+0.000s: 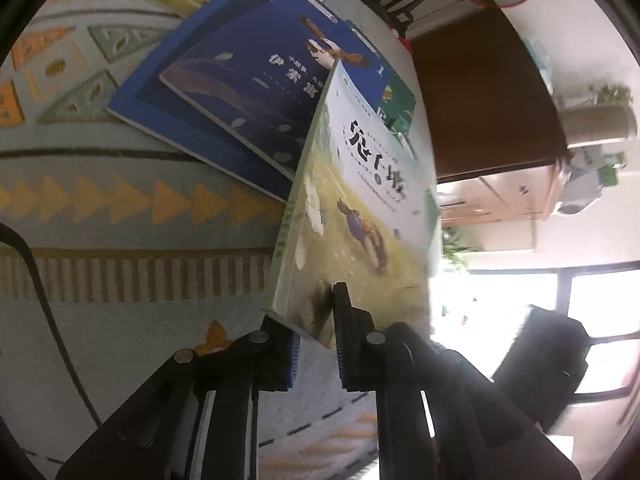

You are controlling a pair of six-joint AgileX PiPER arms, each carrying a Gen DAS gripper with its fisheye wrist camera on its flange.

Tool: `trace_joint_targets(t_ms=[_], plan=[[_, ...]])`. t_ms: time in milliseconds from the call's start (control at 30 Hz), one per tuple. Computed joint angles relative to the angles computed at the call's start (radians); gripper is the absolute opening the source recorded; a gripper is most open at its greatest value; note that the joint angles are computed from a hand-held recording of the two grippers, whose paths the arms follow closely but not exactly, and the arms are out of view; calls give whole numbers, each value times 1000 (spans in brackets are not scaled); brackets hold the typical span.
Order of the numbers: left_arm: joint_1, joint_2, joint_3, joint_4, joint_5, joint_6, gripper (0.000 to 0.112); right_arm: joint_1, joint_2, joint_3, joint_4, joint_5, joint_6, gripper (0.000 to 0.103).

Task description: Organize books

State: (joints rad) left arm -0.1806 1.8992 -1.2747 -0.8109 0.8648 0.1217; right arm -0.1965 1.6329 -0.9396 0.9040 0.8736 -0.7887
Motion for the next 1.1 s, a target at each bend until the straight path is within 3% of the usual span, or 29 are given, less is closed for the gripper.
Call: trace_joint_targets(t_ms=[100,267,467,667,833,967,1100], plan=[[-24,-31,-10,97,-15,-53,12,97,-63,-14,-126,-75,20,20],[-49,-91,19,179,12,-75,13,116,-65,-47,-201,-22,-32,20],[-58,-284,200,245,-82,-109,15,191,-169,-10,-282,-22,-134,21],[-26,-449,280,383,-125,-219,15,309,-227,-10,-273,-61,-153,21],[126,-555,316,391,-99,-180,15,446,-213,-74,-264,-75,-110,21],[301,-626,313,367,-34,-56,15,591,-166,-158,-286,-120,-30,21],[572,-622,242,264,98,169,15,749,-102,-268,-364,-172,122,21]])
